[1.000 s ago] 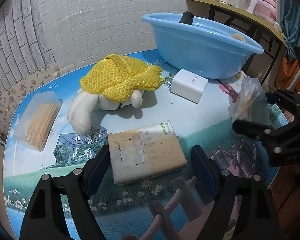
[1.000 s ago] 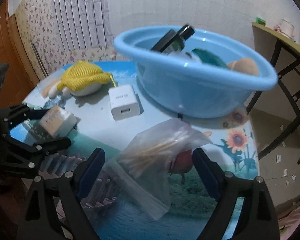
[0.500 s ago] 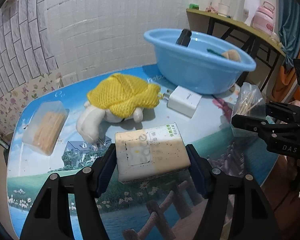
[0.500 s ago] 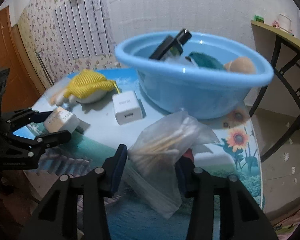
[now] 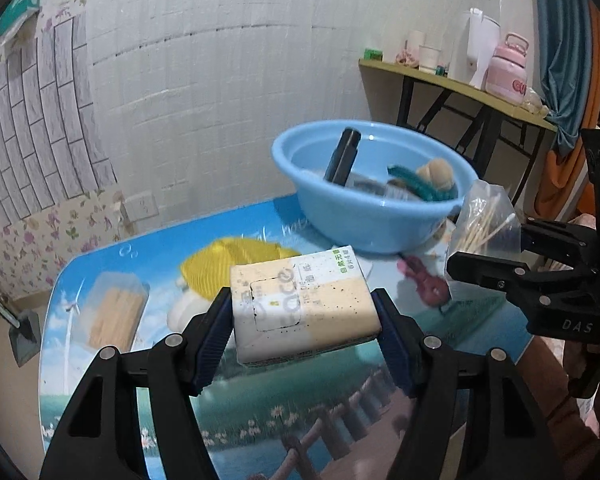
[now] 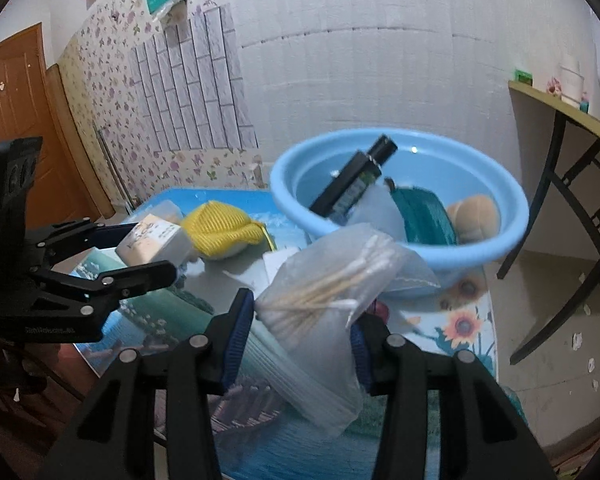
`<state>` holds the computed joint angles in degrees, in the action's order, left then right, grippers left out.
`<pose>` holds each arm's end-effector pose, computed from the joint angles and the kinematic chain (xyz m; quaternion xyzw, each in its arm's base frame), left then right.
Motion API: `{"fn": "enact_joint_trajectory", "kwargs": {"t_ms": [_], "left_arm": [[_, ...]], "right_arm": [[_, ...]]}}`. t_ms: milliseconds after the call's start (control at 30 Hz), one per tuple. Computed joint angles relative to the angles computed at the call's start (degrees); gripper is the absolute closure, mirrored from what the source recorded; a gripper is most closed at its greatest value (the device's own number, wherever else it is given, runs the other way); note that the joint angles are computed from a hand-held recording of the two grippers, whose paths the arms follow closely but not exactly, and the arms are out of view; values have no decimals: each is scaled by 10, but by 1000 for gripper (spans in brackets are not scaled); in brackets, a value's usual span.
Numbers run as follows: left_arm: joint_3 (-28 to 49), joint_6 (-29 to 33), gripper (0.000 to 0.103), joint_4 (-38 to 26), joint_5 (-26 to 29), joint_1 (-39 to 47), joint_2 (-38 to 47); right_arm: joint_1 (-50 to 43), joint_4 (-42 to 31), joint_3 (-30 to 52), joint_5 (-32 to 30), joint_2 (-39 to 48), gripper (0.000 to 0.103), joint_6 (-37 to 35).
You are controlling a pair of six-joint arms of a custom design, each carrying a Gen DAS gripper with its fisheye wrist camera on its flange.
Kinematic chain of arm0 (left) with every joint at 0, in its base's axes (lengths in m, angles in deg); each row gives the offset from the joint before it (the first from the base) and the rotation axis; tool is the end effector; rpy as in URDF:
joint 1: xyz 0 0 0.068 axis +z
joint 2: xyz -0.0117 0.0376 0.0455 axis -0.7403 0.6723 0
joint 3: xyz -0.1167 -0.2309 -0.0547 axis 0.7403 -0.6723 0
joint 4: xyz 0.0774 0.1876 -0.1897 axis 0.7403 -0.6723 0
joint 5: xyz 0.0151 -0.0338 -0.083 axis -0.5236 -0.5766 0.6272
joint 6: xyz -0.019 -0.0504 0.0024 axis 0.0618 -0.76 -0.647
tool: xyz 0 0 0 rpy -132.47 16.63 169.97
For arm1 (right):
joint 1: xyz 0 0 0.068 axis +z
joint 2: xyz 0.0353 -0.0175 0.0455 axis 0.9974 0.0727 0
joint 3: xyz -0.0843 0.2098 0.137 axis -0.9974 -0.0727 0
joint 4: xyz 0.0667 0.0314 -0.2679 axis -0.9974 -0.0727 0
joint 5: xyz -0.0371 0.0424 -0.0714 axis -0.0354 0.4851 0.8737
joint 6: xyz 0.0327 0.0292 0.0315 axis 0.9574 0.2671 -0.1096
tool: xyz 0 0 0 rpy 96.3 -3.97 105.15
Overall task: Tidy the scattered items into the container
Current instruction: 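Carry the tissue pack and swab bag into the blue basin and release them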
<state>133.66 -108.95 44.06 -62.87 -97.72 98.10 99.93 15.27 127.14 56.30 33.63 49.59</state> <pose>0.2288 -0.2455 0.2452 0.0589 0.9097 -0.0422 0.4089 0.2542 0.0768 0.2648 -0.2434 0.8686 0.1853 0.3899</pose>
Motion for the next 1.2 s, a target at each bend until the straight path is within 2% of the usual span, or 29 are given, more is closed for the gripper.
{"fn": "enact_joint_trajectory", "kwargs": {"t_ms": [433,933,1200], "left_arm": [[70,49,36,14,13,22,49],[250,127,35,2,60,60,203],[315,157,35,-8,86,73,260]], "right_arm": [[-10,37,38,-21,29,59,17],[-56,72,114,-39,156,59,12],[-74,88,124,-44,187,57,15]]}}
